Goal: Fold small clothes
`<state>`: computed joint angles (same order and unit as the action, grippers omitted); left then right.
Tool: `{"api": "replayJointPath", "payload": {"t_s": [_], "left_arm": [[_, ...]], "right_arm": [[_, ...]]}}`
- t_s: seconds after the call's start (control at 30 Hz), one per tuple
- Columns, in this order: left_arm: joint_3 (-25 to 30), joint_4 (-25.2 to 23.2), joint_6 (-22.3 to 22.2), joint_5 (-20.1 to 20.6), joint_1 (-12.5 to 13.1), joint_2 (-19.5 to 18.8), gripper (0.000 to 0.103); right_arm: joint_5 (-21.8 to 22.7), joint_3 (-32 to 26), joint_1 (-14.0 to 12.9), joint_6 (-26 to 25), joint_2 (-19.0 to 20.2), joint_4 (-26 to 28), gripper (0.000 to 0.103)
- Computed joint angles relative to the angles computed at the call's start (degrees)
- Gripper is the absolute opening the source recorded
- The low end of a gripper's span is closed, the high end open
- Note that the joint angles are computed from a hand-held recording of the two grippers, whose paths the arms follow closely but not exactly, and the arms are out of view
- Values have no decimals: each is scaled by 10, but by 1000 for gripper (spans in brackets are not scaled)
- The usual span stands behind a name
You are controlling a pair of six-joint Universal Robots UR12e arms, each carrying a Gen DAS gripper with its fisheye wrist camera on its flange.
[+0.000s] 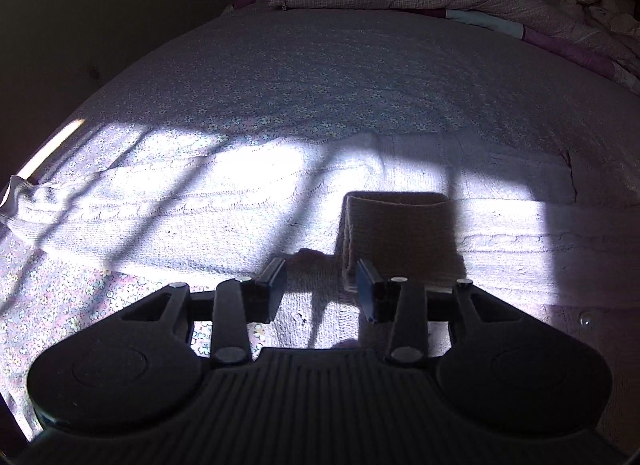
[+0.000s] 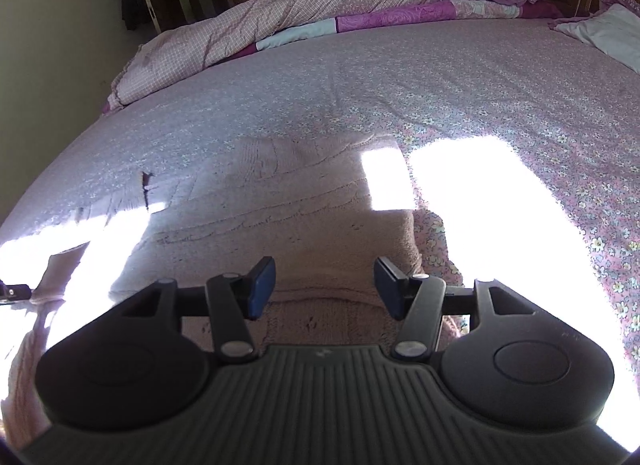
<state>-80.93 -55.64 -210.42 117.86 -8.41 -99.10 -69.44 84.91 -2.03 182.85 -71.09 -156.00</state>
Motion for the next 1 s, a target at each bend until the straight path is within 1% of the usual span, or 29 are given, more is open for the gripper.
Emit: {"api": "replayJointPath", "payload": {"t_s": [0.17, 0.27, 0.33, 0.4, 0.47, 0.6, 0.7, 0.73, 0.77, 0.83, 0.9, 1.0], "left_arm": [[9, -15, -12, 24, -3, 7, 47], [5, -19, -17, 53, -2, 14, 52], [3, -36, -14, 76, 0, 18, 52], [-3, -47, -12, 90, 5, 25, 52], [-12, -49, -10, 94, 11, 33, 53], [-26, -56, -8, 85, 25, 46, 56], [-38, -50, 11, 92, 33, 51, 66], [-43, -44, 23, 96, 34, 52, 72], [-48, -38, 37, 102, 36, 54, 79], [-54, -40, 55, 124, 37, 53, 84], [-60, -38, 71, 128, 43, 56, 87], [-73, -26, 89, 98, 58, 65, 88]], "right_arm": [[28, 7, 0, 7, -11, 0, 57], [43, 10, 2, 3, -18, 3, 57], [51, 13, 2, -3, -22, 5, 57], [53, 17, 2, -8, -27, 7, 57], [56, 20, 2, -7, -30, 11, 57], [61, 23, 1, 0, -31, 17, 57], [60, 26, 3, 0, -34, 20, 57], [59, 28, 3, 0, -35, 21, 57], [58, 29, 4, -2, -36, 22, 57], [56, 31, 4, -4, -38, 21, 57], [50, 36, 5, -8, -41, 21, 57], [42, 35, 7, -12, -42, 27, 57]]}}
